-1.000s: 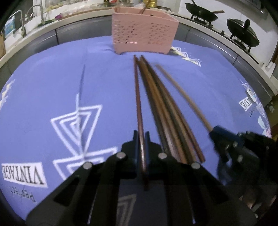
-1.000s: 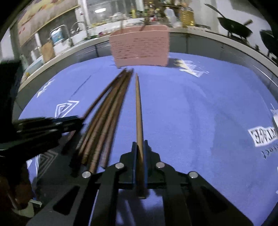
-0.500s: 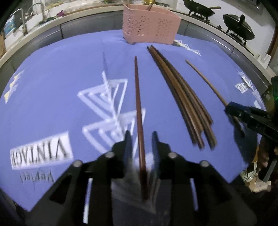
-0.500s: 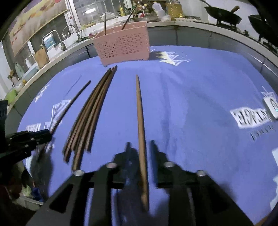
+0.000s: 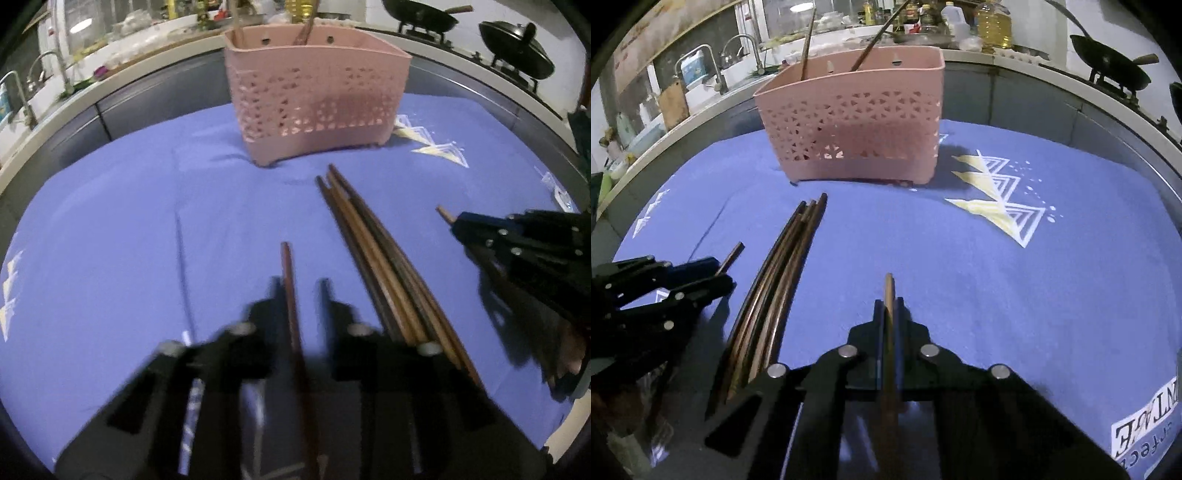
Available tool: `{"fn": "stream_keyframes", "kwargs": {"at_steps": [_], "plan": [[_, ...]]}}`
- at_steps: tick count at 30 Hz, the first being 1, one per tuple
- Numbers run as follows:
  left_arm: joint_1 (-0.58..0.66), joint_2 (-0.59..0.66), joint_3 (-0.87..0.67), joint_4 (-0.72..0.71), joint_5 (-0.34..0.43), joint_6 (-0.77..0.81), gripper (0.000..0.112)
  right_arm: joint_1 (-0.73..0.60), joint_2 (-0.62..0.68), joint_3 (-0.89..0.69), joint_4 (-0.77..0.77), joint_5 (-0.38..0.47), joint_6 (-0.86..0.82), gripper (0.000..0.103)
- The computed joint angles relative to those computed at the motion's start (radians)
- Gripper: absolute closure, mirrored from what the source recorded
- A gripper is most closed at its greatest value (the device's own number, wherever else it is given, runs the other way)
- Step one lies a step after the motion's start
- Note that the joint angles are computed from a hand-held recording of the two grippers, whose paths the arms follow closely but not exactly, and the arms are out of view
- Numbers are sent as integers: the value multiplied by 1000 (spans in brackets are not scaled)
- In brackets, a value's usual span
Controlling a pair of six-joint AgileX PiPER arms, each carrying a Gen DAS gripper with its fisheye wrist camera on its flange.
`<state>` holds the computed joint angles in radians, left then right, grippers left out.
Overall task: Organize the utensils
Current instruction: 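Lift the chopstick with the right gripper while the left gripper lifts its own, then drop both chopsticks into the pink caddy and open both grippers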
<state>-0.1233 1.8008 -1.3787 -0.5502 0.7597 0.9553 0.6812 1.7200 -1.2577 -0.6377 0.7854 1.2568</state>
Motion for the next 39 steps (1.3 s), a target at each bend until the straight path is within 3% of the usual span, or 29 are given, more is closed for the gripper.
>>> {"fn": "stream_keyframes", "kwargs": {"at_steps": [3, 6, 9, 13, 19, 22, 27, 31, 35, 39], "plan": [[10, -33, 15, 0, 1, 8, 108, -15, -45, 40, 10, -69, 27, 98], [118, -102, -1, -210, 113, 130, 108, 43, -172, 122, -222, -89, 276, 98], [239, -169, -22, -380, 234, 217, 108, 165, -291, 170, -489, 22, 513, 98], [371, -234, -18, -535, 356, 286, 108, 297, -340, 189, -680, 177, 668, 98], [450, -304, 61, -612, 382, 368, 108, 371, -323, 184, -726, 295, 699, 98], [465, -312, 65, -615, 403, 382, 108, 378, -325, 175, -717, 300, 679, 98], [429, -253, -59, -592, 421, 288, 108, 333, -333, 135, -687, 232, 613, 98], [372, -182, -251, -590, 435, 166, 108, 238, -334, 59, -672, 132, 528, 98], [261, -85, -511, -543, 360, 30, 108, 93, -275, -117, -632, 10, 379, 98], [137, 105, -911, -416, 276, -200, 108, -51, -141, -386, -558, -73, 217, 98]]}}
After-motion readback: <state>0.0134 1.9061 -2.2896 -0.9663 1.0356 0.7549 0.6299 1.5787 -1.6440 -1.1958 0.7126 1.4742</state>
